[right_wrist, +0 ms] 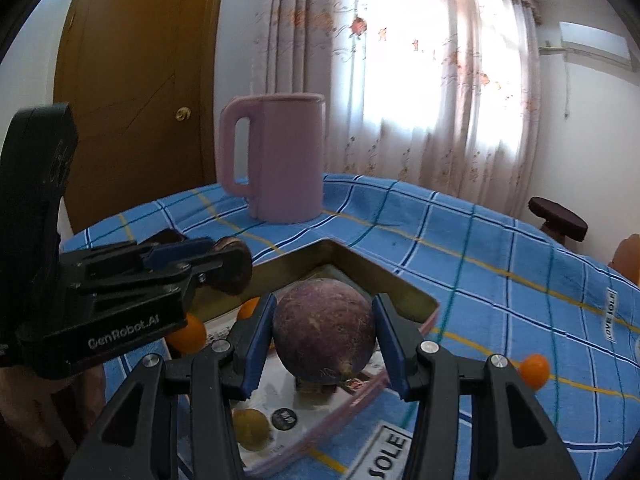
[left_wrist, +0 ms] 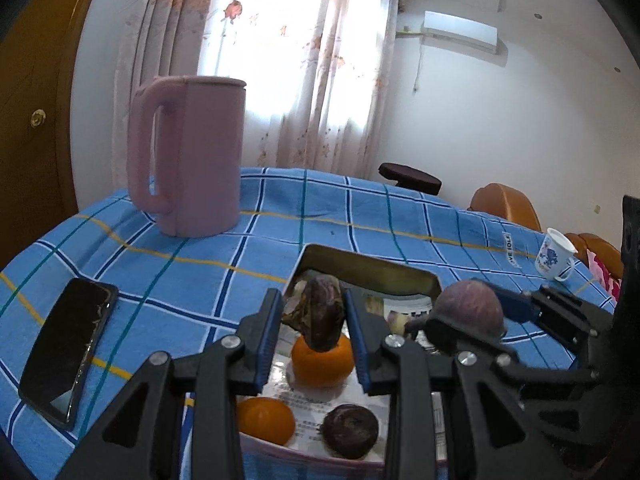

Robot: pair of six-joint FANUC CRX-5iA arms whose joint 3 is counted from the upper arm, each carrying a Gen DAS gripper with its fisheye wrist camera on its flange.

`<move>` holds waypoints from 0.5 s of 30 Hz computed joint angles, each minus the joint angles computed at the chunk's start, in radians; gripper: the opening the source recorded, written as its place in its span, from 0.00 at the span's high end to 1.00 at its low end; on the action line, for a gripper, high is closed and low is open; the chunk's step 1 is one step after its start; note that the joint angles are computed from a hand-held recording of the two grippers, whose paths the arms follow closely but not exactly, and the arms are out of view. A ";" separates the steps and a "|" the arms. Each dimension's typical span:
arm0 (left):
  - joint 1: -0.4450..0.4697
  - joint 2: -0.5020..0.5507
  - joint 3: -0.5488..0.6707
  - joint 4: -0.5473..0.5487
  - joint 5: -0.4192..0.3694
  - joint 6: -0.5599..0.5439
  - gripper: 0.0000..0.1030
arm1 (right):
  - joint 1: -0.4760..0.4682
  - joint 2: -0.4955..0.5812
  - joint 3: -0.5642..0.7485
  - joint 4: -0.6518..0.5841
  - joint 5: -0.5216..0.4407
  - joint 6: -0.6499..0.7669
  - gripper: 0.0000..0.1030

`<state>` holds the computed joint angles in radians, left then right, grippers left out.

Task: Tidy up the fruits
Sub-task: 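Open both grippers to release the purple fruit and fig into the tin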

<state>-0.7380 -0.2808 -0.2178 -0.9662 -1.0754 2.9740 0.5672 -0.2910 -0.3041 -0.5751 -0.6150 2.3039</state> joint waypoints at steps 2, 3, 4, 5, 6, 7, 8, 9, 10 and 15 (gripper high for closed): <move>0.015 -0.003 -0.005 0.016 0.007 -0.011 0.67 | 0.015 0.007 -0.001 0.014 0.000 -0.006 0.50; 0.023 -0.004 -0.008 0.024 0.011 -0.018 0.67 | 0.021 0.010 -0.002 0.019 -0.001 -0.008 0.50; 0.032 -0.007 -0.012 0.033 0.016 -0.022 0.67 | 0.027 0.009 -0.006 0.024 0.001 -0.012 0.50; 0.034 -0.007 -0.014 0.036 0.016 -0.023 0.67 | 0.033 0.011 -0.008 0.028 0.003 -0.016 0.50; 0.036 -0.006 -0.014 0.039 0.016 -0.025 0.67 | 0.039 0.014 -0.010 0.033 0.004 -0.020 0.50; 0.039 -0.005 -0.015 0.042 0.015 -0.026 0.67 | 0.044 0.015 -0.010 0.038 0.004 -0.023 0.50; 0.043 -0.006 -0.016 0.045 0.016 -0.028 0.67 | 0.047 0.017 -0.011 0.042 0.004 -0.025 0.50; 0.046 -0.006 -0.017 0.049 0.018 -0.031 0.67 | 0.051 0.019 -0.012 0.047 0.003 -0.026 0.50; 0.050 -0.007 -0.018 0.051 0.018 -0.033 0.67 | 0.057 0.020 -0.014 0.053 0.005 -0.031 0.50; 0.065 -0.007 -0.019 0.073 0.023 -0.050 0.67 | 0.069 0.034 -0.004 0.074 -0.006 -0.049 0.50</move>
